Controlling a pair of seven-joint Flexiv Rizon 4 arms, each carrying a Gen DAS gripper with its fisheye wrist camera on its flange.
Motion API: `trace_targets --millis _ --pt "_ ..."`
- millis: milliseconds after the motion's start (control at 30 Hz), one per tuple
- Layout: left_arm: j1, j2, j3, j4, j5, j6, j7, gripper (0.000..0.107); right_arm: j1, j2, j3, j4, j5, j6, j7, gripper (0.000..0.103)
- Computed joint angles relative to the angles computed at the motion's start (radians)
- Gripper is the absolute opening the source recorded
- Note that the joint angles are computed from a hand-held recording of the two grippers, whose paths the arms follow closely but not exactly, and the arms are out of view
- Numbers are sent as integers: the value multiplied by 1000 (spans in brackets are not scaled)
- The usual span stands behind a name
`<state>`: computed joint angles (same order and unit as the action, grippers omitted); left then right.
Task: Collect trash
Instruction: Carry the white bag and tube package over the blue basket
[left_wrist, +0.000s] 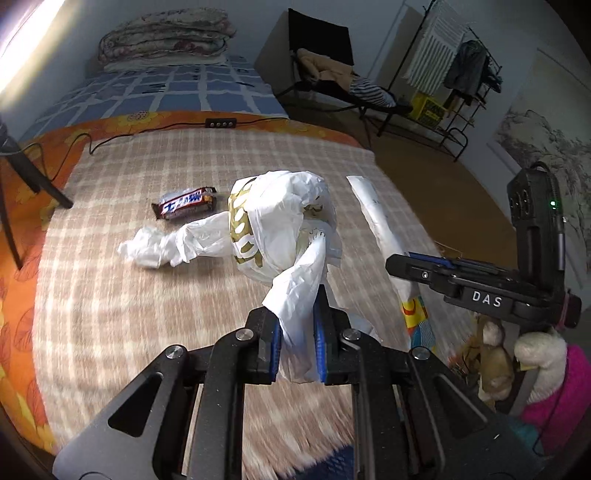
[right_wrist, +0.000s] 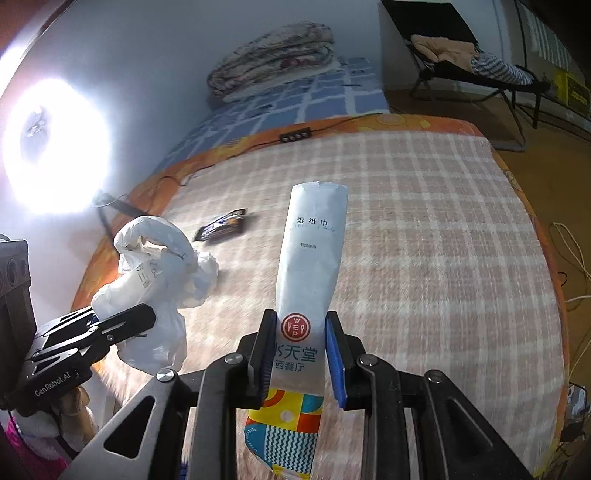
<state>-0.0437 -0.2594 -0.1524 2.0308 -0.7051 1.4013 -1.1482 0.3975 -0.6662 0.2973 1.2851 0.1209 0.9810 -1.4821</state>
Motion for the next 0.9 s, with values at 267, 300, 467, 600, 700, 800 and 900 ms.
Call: trace_targets --millis 267,300,467,600,700,800,900 --pt "-46 129 16 168 -71 33 45 13 -25 108 54 164 56 39 -94 25" --pt "-56 145 23 190 -83 36 50 13 -25 123 60 187 61 45 -108 25" --pt "-122 226 66 306 -127 49 54 13 -22 196 89 306 96 76 -181 25" --pt "-167 278 101 380 -107 58 21 13 -8 238 106 384 115 84 -226 25" --pt "-201 308 120 429 -120 57 12 13 2 263 119 429 137 84 -262 25" --pt "-217 326 133 469 -76 60 -28 13 19 283 125 474 148 95 -286 25" --pt "-255 335 144 505 -123 78 -15 13 33 297 130 506 161 102 -304 25"
